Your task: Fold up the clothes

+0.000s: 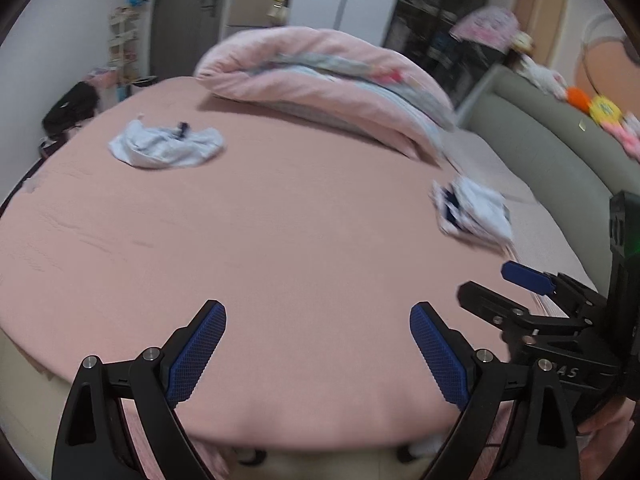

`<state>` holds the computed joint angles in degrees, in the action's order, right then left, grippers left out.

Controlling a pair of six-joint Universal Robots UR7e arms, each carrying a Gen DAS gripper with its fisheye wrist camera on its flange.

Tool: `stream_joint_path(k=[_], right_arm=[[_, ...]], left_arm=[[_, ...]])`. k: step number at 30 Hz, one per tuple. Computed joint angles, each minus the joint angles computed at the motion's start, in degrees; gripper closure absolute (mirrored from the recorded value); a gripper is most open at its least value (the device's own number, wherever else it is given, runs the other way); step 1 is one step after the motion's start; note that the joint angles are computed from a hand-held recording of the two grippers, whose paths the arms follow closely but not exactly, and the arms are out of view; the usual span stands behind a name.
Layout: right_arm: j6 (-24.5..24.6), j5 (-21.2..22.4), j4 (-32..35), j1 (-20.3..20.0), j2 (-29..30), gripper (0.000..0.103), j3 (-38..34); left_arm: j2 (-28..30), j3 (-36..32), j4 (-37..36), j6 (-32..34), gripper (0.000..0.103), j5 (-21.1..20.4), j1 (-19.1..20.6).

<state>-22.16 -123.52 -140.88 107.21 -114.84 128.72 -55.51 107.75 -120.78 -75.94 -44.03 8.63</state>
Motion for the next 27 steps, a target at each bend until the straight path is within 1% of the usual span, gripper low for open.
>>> stream_joint_path(k=[2, 5, 8, 11, 13, 14, 15, 17, 19, 21, 23, 25, 27], right_arm=[[0.59, 1.45, -1.81, 0.03, 4.91, 0.016, -2.10], [1.07, 3.02, -3.96, -0.49, 13.42, 0.016, -6.26], [-0.27, 1.19, -7.81, -0.13, 23.08, 0.016, -10.77], [-0.77, 1.60, -10.72, -0.72, 32.12, 0.016, -15.88], [-1.43, 1.73, -12.33, -1.44, 39.23, 0.016, -20.33], [-1.82, 1.76, -12.96, -1.76, 42.57, 0.016, -22.61], [-2.11, 1.19, -13.14, -2.01, 45.79, 0.016, -25.23], [-1.66, -1.39, -12.56, -2.54, 53.12, 0.016, -31.72], [-1.79, -1.54, -12.25, -3.21, 58.72, 0.016, -36.93], [-3.48, -1.78, -13.41, -3.66, 64.08, 0.016, -41.75], [-5.42, -2.21, -14.32, -4.05, 69.99, 0.016, -47.58], [-5.56, -2.12, -13.37, -4.52, 74.83, 0.016, -53.21], [-5.16, -1.99, -12.41, -4.96, 79.13, 0.016, -58.22]], left_arm=[[-1.96, 0.84, -0.12, 1.04, 0.009, 1.73, 2.39], [-4.82, 2.80, -2.43, 3.16, 0.009, 3.64, 6.57], [-7.17, 4.71, -4.42, 4.86, 0.009, 5.85, 12.20], [-8.71, 6.56, -11.32, 10.36, 0.009, 7.14, 19.70], [-8.29, 6.10, -15.25, 14.19, 0.009, 8.05, 24.39], [-7.52, 5.56, -17.33, 16.59, 0.009, 9.18, 26.42], [-6.53, 4.91, -19.67, 19.50, 0.009, 10.49, 28.41], [-4.30, 2.87, -23.75, 25.27, 0.009, 12.46, 32.56], [-2.43, 0.41, -26.80, 28.58, 0.010, 11.34, 37.00], [-1.06, -1.63, -30.43, 31.05, 0.010, 9.21, 40.98], [0.48, -3.92, -32.18, 32.11, 0.010, 8.55, 43.97], [1.93, -6.00, -34.18, 33.56, 0.010, 7.76, 46.51], [3.37, -8.36, -36.51, 34.91, 0.009, 5.69, 49.34]])
